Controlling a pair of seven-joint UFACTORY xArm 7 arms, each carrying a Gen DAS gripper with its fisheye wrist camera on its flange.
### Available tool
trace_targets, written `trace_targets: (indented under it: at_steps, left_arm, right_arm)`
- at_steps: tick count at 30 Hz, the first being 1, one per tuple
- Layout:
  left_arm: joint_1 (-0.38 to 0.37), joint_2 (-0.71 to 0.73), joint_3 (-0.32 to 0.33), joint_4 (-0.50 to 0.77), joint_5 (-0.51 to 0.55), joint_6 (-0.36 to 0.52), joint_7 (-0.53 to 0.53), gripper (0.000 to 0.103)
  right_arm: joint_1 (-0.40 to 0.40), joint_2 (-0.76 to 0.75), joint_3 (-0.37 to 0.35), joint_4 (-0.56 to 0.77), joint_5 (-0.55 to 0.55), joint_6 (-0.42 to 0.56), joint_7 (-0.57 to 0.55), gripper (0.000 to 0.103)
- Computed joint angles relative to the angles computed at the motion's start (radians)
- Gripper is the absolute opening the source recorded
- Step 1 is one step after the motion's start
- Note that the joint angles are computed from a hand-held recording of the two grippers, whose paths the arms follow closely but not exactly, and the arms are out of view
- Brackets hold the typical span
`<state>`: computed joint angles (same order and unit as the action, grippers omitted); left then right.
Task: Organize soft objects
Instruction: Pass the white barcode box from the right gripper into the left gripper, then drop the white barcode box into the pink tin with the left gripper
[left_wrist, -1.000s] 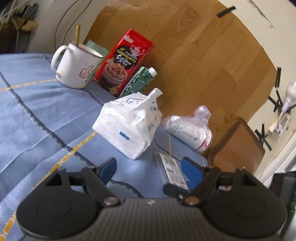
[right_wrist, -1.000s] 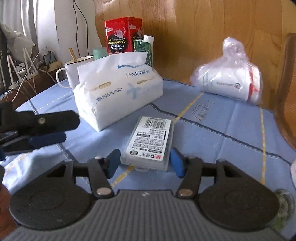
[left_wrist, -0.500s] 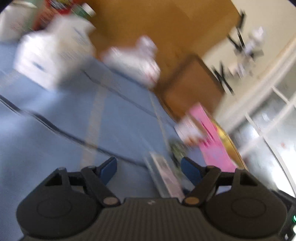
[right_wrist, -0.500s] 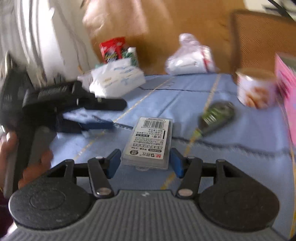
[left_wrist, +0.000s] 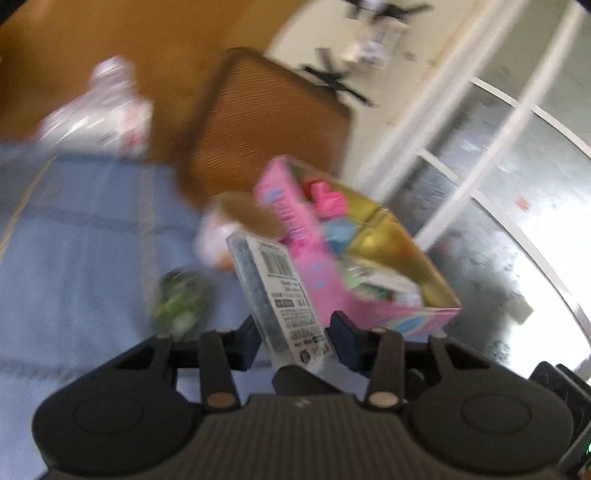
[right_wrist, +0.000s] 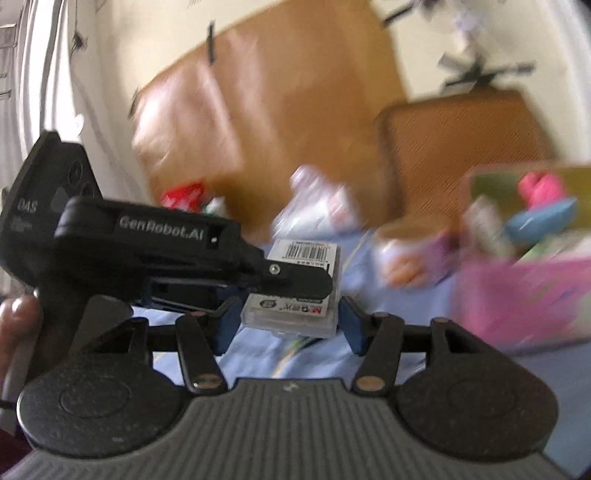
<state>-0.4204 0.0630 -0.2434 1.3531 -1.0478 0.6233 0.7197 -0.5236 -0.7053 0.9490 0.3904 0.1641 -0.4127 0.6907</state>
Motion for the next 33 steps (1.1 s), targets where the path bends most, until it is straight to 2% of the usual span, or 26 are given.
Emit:
trace_targets:
  at_steps: [3,5,9,11,12,14,15,17,18,21,23,25,26,28,30,33]
  left_arm:
    - [-0.048,0.100,-0.039,0.142,0.103,-0.014,-0.030,0.040]
    - [-0.077,0.180,-0.063,0.245,0.181,0.000,-0.077,0.041]
    - [-0.147,0.327,-0.097,0.429,0.357,0.008,-0.166,0.042]
    - [-0.191,0.406,-0.092,0.524,0.453,-0.001,-0.237,0.043]
    - [-0.210,0.444,-0.087,0.572,0.494,0.002,-0.281,0.045]
    - [-0.223,0.485,-0.087,0.619,0.544,0.001,-0.337,0.049]
    - [-0.234,0.494,-0.078,0.630,0.577,-0.007,-0.369,0.052]
    - [-0.221,0.476,-0.091,0.592,0.600,-0.043,-0.373,0.055]
    - [-0.201,0.454,-0.108,0.555,0.594,-0.066,-0.350,0.055]
    - [-0.128,0.369,-0.162,0.421,0.534,-0.154,-0.254,0.060]
    - [-0.070,0.307,-0.193,0.336,0.459,-0.187,-0.180,0.060]
    - [-0.004,0.235,-0.219,0.243,0.340,-0.202,-0.085,0.060]
    - [0.016,0.205,-0.215,0.208,0.288,-0.204,-0.053,0.060]
    - [0.054,0.140,-0.195,0.132,0.184,-0.204,0.005,0.060]
    - [0.083,0.074,-0.157,0.045,0.095,-0.221,0.049,0.060]
    - [0.094,0.015,-0.079,-0.056,0.053,-0.257,0.016,0.060]
  right_arm:
    - [-0.066,-0.129,0.008,-0.039,0.027,0.024,0.008,0.060]
    - [-0.080,-0.182,-0.029,-0.073,0.023,0.039,0.029,0.060]
    - [-0.132,-0.226,-0.092,-0.120,0.001,0.061,0.062,0.060]
    - [-0.164,-0.205,-0.124,-0.125,-0.031,0.062,0.055,0.060]
    - [-0.202,-0.192,-0.117,-0.114,-0.043,0.065,0.046,0.060]
    - [-0.332,-0.242,-0.028,-0.069,-0.049,0.156,0.048,0.060]
    - [-0.399,-0.256,0.010,-0.042,-0.070,0.205,0.048,0.060]
    - [-0.486,-0.245,0.039,-0.002,-0.115,0.284,0.048,0.061]
    - [-0.522,-0.267,0.065,0.003,-0.113,0.300,0.083,0.061]
    - [-0.497,-0.284,0.036,-0.055,-0.111,0.237,0.153,0.061]
    - [-0.489,-0.338,0.049,-0.076,-0.100,0.239,0.218,0.061]
    - [-0.457,-0.398,0.054,-0.106,-0.094,0.243,0.276,0.061]
    - [-0.447,-0.433,0.064,-0.111,-0.089,0.251,0.308,0.061]
    - [-0.385,-0.489,0.039,-0.144,-0.094,0.252,0.344,0.061]
    - [-0.331,-0.514,0.030,-0.163,-0.105,0.213,0.379,0.061]
    - [-0.262,-0.481,0.010,-0.152,-0.156,0.157,0.395,0.061]
